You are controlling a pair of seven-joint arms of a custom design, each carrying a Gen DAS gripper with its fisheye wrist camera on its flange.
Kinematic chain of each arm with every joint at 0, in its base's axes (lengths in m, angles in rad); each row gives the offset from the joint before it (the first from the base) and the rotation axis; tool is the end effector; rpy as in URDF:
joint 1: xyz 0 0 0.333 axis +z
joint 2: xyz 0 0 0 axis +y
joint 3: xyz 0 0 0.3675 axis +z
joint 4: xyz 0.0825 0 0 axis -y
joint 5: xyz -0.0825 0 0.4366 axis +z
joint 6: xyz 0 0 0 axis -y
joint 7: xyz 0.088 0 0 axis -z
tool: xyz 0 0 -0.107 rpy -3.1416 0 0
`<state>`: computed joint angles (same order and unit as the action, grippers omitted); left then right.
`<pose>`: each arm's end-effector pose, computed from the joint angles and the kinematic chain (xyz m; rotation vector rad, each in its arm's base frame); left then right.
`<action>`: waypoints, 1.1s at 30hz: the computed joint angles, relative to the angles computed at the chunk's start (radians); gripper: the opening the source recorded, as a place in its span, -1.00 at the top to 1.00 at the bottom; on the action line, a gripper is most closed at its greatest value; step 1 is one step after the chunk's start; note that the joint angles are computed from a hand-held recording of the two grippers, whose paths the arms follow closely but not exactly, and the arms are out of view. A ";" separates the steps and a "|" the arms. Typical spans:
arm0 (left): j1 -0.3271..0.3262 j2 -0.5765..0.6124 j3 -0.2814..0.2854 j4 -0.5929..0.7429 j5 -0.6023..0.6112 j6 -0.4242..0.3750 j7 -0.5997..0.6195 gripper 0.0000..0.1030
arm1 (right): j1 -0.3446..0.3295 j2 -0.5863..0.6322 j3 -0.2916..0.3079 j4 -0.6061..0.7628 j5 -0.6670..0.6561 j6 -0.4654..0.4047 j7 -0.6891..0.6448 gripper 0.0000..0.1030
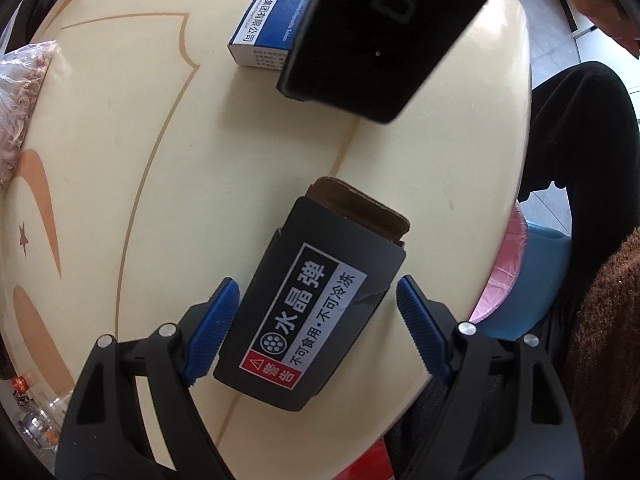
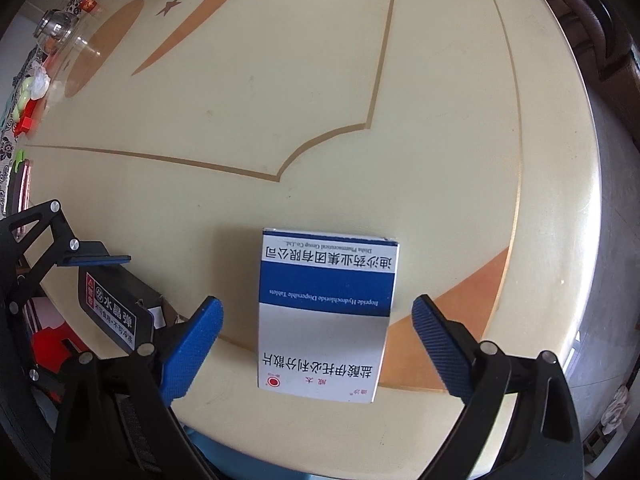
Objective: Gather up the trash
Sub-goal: 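Grasp the black box with the left tool while the right tool grasps the white medicine box, then lift and carry the black box and medicine box over the pink bin with both tools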
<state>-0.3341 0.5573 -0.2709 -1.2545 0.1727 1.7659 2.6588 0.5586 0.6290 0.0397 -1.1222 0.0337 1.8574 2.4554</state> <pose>0.6854 -0.3926 0.4770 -0.1889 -3.1258 -0.0574 0.6866 0.4592 0.4878 -1.7956 2.4426 0.0774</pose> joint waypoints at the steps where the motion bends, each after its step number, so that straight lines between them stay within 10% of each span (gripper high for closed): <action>1: 0.002 -0.003 0.000 -0.005 -0.005 0.006 -0.009 -0.53 | 0.004 -0.002 -0.003 -0.005 -0.005 0.008 0.008 -0.70; 8: 0.005 -0.023 0.006 -0.029 -0.018 0.051 -0.110 -0.31 | 0.052 0.060 -0.033 0.117 -0.096 -0.118 0.022 -0.18; 16: 0.014 -0.052 0.013 -0.063 -0.033 0.051 -0.278 -0.19 | 0.022 -0.058 -0.011 -0.088 -0.049 0.084 0.099 -0.18; 33: 0.111 -0.157 0.001 -0.051 -0.184 0.051 -0.388 -0.18 | 0.113 -0.143 -0.015 -0.044 -0.232 -0.017 0.146 -0.18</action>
